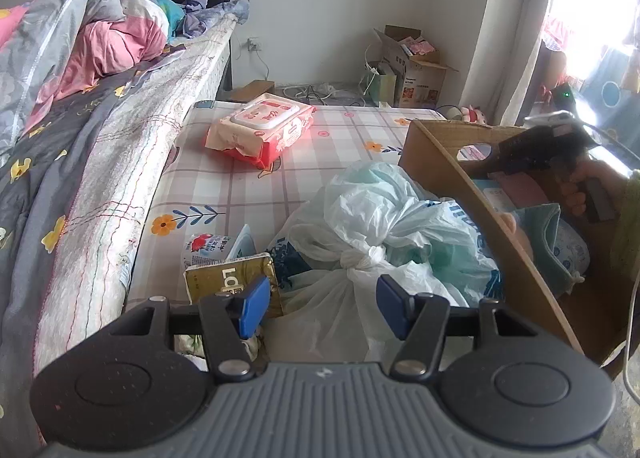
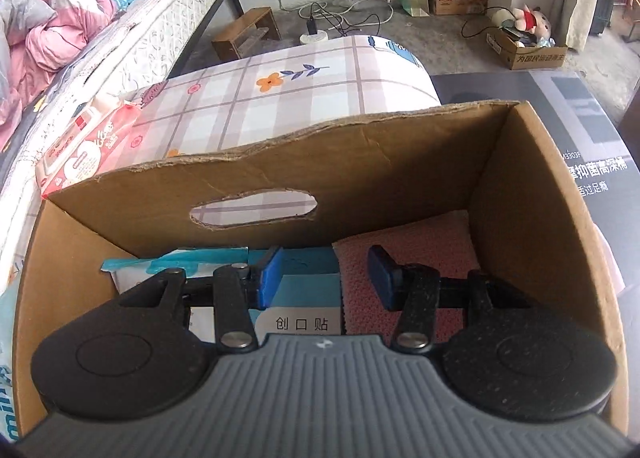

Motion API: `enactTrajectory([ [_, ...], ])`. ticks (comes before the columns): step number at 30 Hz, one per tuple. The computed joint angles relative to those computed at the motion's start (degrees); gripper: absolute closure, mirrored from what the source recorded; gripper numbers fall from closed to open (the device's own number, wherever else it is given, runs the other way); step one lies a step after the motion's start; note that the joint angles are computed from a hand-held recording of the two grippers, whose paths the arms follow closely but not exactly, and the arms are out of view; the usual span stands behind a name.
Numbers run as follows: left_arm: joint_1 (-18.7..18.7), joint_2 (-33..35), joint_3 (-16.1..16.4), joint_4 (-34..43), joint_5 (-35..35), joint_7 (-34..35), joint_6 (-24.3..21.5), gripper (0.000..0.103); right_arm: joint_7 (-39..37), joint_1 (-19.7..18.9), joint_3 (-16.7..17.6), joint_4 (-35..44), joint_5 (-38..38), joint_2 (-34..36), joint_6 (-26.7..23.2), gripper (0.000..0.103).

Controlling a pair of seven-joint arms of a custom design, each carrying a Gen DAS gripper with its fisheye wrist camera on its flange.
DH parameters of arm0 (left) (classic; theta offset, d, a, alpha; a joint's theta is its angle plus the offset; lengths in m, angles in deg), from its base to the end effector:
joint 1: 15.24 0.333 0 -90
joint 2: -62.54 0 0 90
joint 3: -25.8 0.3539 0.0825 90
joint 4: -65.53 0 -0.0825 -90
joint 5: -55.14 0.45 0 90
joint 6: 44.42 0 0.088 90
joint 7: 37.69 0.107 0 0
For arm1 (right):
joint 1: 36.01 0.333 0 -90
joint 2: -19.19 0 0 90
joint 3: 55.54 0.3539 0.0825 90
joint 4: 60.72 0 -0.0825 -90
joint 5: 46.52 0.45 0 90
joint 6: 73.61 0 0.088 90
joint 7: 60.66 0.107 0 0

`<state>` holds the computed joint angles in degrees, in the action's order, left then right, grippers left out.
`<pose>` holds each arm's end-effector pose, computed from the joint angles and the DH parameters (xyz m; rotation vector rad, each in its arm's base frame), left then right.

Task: Organize soft objects
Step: 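Withdraw the right gripper from the box back toward the items on the sheet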

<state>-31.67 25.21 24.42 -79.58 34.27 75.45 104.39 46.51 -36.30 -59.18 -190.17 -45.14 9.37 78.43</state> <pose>0.4215 -0.1295 0.5814 -1.3806 2.2571 -0.9468 0.5831 -0.0420 0.5016 -1.4746 2.1968 -0.4474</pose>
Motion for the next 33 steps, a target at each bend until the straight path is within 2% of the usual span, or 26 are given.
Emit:
enactTrajectory([
  [4, 0.1, 0.3, 0.1, 0.1, 0.0, -0.2, -0.1, 0.043, -0.5, 0.0, 0.4, -0.8, -0.7, -0.5, 3.9, 0.056],
  [6, 0.1, 0.3, 0.1, 0.1, -0.1, -0.1, -0.2, 0.043, 0.2, -0.3, 0.6, -0.2, -1.7, 0.1, 2.8, 0.056],
  [8, 0.0, 0.3, 0.2, 0.1, -0.2, 0.1, -0.1, 0.042, 1.8, -0.6, 0.6, 0.9, -2.2, 1.3, -0.5, 0.057],
  [9, 0.2, 0.3, 0.0, 0.1, 0.0, -0.1, -0.2, 0.042, 2.2, -0.6, 0.4, 0.3, -2.1, 1.3, 0.5, 0.057],
  [15, 0.3, -0.9, 0.5, -0.8, -0.1, 0.0, 0.5, 0.035, 2.5, 0.6, 0.0, -3.5, 2.5, -4.9, 3.4, 0.056],
  [18, 0.4, -2.5, 1.0, -2.0, 0.0, 0.6, 0.9, 0.031, 2.1, 2.0, 0.0, -6.5, 5.1, -11.0, 4.4, 0.052],
  [21, 0.9, -4.3, 1.6, -3.2, 0.4, 0.9, 0.2, 0.03, 1.7, 3.6, 0.3, -9.2, 6.9, -17.0, 4.4, 0.049],
  [25, 2.3, -6.7, 1.6, -5.1, 1.6, 0.8, -0.1, 0.03, 3.1, 5.5, 1.9, -11.3, 7.8, -23.1, 1.8, 0.047],
  [29, 4.0, -9.4, 1.5, -7.4, 3.6, 0.1, -0.6, 0.03, 3.7, 9.0, 2.7, -11.4, 9.3, -25.8, -0.8, 0.047],
  [33, 5.1, -12.5, 2.3, -9.5, 4.8, 0.1, -1.1, 0.03, 3.6, 12.6, 4.0, -9.1, 10.4, -24.8, -2.0, 0.047],
])
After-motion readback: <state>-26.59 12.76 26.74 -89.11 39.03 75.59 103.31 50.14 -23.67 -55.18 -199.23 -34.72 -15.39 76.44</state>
